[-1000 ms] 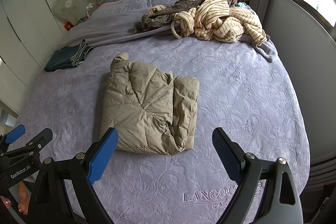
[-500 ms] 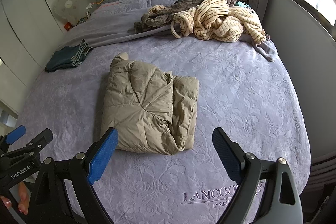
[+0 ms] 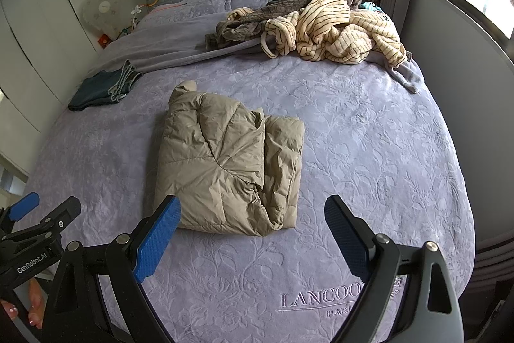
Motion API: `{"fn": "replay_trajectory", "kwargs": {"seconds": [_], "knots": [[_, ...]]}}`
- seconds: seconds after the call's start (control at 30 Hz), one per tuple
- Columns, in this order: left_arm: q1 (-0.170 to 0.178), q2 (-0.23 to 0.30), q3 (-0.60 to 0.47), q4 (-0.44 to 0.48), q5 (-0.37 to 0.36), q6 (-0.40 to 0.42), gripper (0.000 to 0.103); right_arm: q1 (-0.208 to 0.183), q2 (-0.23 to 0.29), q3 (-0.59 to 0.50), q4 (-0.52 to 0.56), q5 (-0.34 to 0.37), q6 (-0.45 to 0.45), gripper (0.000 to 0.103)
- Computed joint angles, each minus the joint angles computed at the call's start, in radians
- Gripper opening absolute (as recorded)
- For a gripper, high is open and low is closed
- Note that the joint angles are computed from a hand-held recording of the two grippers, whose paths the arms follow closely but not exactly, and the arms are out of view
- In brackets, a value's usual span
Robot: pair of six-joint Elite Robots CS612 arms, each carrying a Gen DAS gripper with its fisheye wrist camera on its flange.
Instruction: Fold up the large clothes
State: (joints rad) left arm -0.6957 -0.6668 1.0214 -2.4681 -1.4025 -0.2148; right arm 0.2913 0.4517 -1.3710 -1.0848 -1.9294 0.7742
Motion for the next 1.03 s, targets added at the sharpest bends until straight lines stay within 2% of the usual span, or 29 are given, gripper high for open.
{"fn": "replay_trajectory", "kwargs": {"seconds": [0.7,1.03], "knots": [[0.001,-0.002,0.001,0.003,-0.003,-0.004,0.103,0.002,-0.001,0.001,0.001,-0.001,0.004,0.093],[0.000,-0.015,0.033,-0.027,-0.013,0.001,0.103,0.003,0.001,-0.001,0.005,0.000,0.008,0.093]]}}
